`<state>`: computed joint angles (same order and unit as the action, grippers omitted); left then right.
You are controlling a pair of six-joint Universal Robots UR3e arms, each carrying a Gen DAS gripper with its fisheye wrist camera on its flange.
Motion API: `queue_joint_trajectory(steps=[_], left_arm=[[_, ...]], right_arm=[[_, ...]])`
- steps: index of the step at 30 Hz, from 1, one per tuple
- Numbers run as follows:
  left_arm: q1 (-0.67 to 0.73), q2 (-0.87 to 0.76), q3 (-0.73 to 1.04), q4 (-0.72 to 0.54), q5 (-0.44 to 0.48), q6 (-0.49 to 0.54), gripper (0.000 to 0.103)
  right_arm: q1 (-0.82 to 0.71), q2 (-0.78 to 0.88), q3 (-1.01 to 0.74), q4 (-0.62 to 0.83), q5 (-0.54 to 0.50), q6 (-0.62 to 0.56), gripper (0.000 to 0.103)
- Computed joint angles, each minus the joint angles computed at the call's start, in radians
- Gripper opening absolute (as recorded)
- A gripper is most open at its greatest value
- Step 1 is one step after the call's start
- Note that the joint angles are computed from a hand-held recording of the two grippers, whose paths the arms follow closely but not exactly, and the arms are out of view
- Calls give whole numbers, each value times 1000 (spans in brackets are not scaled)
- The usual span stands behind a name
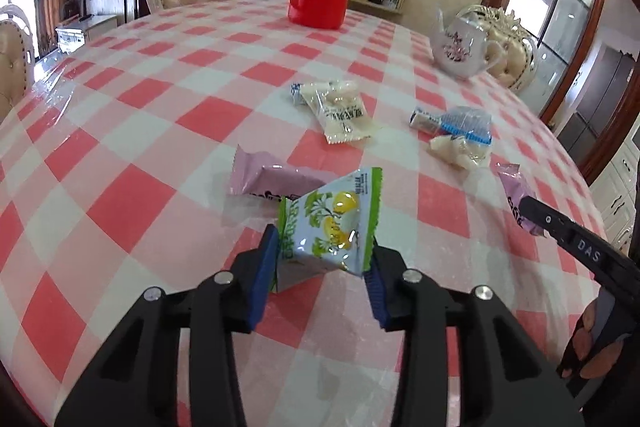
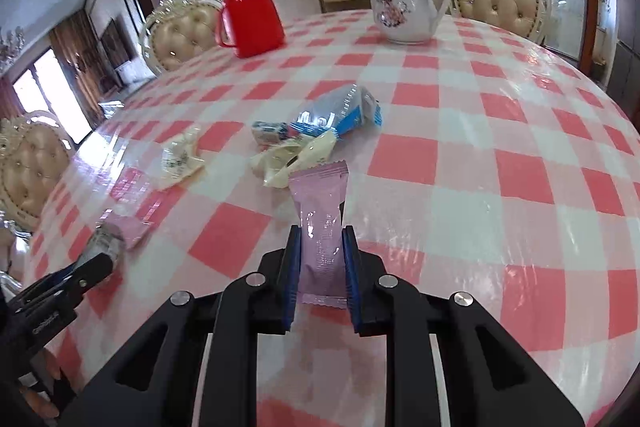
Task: Organize snacks
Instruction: 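Grasp the green-and-white snack bag with the left gripper while the right grasps a pink bar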
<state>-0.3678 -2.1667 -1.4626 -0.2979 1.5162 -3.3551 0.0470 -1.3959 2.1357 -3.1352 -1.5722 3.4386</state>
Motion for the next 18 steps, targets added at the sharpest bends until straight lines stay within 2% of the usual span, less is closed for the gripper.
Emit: queue_joint_trajectory(steps=[4,15,18], left_arm=[[-1,13,-28,49,0,-3,41],[7,16,-35,55,-17,2,41],[9,25,-54,70,-14,-5,41]], right_arm=[[-35,-60,73,-49,77,12,21],[-15,-44,76,-48,66,27,21],[-29,-65,110,-70,108,43,21]])
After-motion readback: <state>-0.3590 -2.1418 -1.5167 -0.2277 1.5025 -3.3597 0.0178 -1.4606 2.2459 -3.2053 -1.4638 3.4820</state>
